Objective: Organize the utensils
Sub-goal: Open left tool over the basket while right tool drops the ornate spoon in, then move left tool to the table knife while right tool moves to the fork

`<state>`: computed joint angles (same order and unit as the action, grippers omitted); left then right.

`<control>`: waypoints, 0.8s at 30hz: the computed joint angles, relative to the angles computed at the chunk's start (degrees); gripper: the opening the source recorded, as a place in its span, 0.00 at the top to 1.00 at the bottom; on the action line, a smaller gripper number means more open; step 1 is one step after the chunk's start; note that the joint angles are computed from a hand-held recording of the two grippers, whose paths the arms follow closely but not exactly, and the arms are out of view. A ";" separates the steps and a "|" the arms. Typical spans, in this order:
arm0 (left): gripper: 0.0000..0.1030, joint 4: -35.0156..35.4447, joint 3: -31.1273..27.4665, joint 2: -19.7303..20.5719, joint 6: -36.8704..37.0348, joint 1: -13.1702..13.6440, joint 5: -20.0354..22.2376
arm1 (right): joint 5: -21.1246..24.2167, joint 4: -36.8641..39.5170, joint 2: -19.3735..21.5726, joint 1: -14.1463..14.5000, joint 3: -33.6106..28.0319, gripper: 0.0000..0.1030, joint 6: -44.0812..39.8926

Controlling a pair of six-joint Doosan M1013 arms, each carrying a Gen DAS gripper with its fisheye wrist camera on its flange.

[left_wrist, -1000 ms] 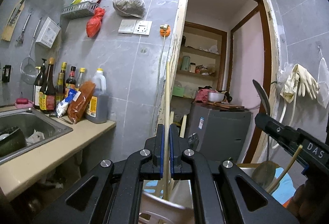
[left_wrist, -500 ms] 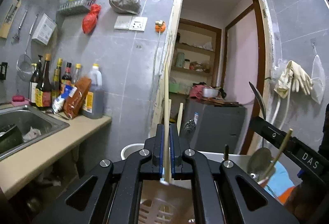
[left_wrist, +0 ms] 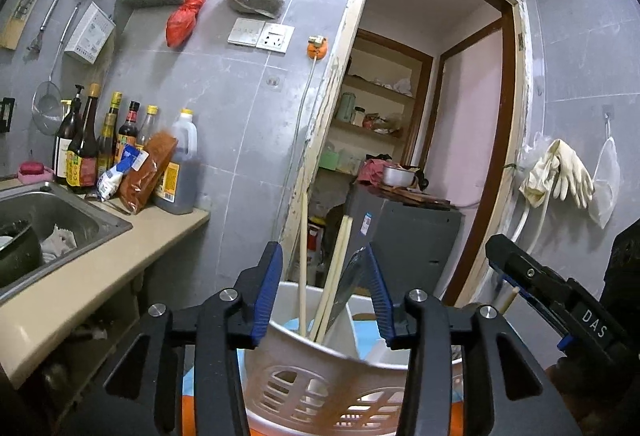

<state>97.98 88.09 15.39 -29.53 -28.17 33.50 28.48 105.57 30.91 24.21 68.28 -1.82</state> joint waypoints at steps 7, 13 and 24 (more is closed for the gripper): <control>0.46 -6.40 -1.95 -0.75 6.87 -1.24 1.42 | -0.28 -5.84 -1.04 -0.70 -0.97 0.39 9.14; 0.10 -11.68 -5.17 -0.33 14.51 -3.52 4.36 | -3.57 -10.26 -3.54 -1.55 0.33 0.15 12.48; 0.05 -14.83 -11.08 3.13 22.32 -8.63 14.16 | -8.09 -17.47 -8.36 -4.98 4.77 0.00 13.09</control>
<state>83.15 77.01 18.52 -7.21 -36.81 47.66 20.39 88.10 22.55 19.22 73.04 11.26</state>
